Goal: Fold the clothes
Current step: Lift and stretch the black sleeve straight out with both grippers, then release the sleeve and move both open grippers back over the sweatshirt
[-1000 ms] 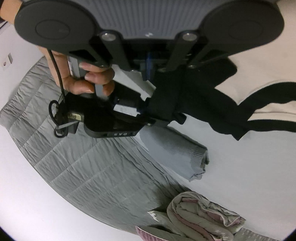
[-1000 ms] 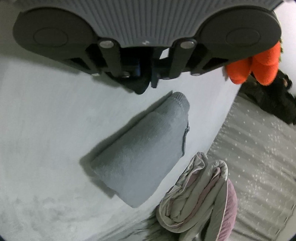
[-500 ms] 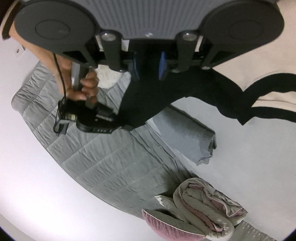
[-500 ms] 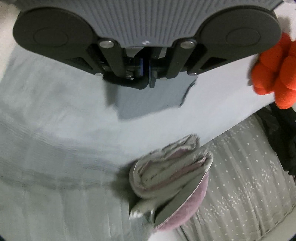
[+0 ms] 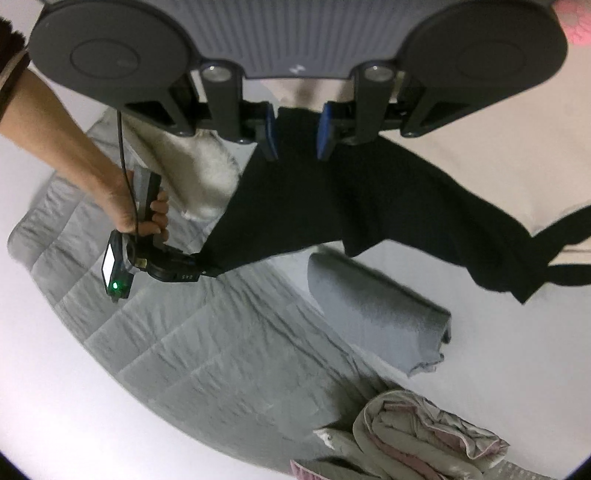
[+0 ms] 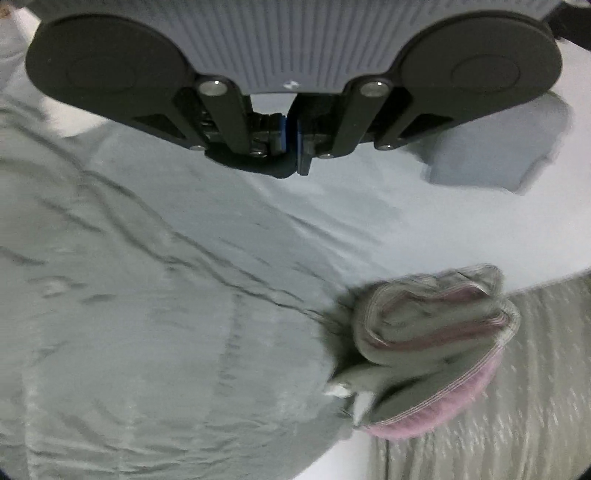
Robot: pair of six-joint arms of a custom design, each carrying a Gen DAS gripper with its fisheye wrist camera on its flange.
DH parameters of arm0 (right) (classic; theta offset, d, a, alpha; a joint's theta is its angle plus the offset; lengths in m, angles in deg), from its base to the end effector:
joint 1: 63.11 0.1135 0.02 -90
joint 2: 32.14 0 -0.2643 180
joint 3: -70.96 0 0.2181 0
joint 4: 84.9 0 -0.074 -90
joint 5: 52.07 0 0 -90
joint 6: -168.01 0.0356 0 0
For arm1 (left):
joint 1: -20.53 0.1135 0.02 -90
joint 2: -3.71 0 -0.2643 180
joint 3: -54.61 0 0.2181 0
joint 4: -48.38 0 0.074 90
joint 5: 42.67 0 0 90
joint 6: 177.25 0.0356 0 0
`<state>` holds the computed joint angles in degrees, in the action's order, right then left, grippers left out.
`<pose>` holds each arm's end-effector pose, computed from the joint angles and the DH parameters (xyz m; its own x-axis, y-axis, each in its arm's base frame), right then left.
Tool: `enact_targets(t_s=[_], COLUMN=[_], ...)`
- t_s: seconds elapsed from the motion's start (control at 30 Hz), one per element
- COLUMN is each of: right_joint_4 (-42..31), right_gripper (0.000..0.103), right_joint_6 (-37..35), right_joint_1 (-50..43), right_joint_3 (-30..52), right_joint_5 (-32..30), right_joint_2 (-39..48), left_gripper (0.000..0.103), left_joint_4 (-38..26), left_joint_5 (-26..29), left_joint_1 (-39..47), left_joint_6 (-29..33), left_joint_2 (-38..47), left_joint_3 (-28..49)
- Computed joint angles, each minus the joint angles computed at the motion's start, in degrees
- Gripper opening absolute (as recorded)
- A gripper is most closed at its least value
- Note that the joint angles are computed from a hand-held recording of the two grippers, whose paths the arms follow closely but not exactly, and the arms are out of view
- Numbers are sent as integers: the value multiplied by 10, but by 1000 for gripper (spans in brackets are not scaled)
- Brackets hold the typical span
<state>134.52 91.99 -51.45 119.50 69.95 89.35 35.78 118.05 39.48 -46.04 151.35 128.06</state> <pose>0.3063 0.0439 0.0728 -0.4618 0.1139 -0.8797 0.3845 0.9194 -0.0828 0.3017 0.0681 -0.0405 -0.7481 -0.0269 -0.6630 0.5791 0.4615 -0.6721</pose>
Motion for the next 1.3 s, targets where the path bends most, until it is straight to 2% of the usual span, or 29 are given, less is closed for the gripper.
enact_targets(t_s=[0.17, 0.3, 0.57, 0.7, 0.8, 1.0, 1.13, 1.3], right_joint_4=[-60, -146, -250, -322, -362, -341, -351, -365], right_gripper=[7, 7, 7, 12, 19, 19, 22, 23], right_joint_6=[-16, -18, -13, -9, 0, 5, 19, 54], right_joint_1=[-40, -57, -76, -74, -71, -72, -49, -25], right_joint_3=[32, 85, 140, 166, 183, 132, 107, 79], right_joint_5=[30, 59, 113, 150, 213, 203, 192, 162], right_joint_2=[20, 30, 33, 36, 43, -22, -66, -113], left_gripper=[22, 22, 24, 26, 28, 29, 29, 31], left_joint_4=[43, 30, 5, -4, -5, 8, 62, 251], left_joint_5=[-18, -21, -27, -31, -33, -35, -42, -72], left_joint_1=[-7, -6, -8, -10, -12, -13, -12, -16], left_joint_6=[-10, 2, 19, 28, 28, 17, -17, -139], left_joint_2=[-3, -3, 1, 2, 1, 2, -3, -22], left_joint_3=[-21, -17, -7, -5, -6, -9, -31, -110])
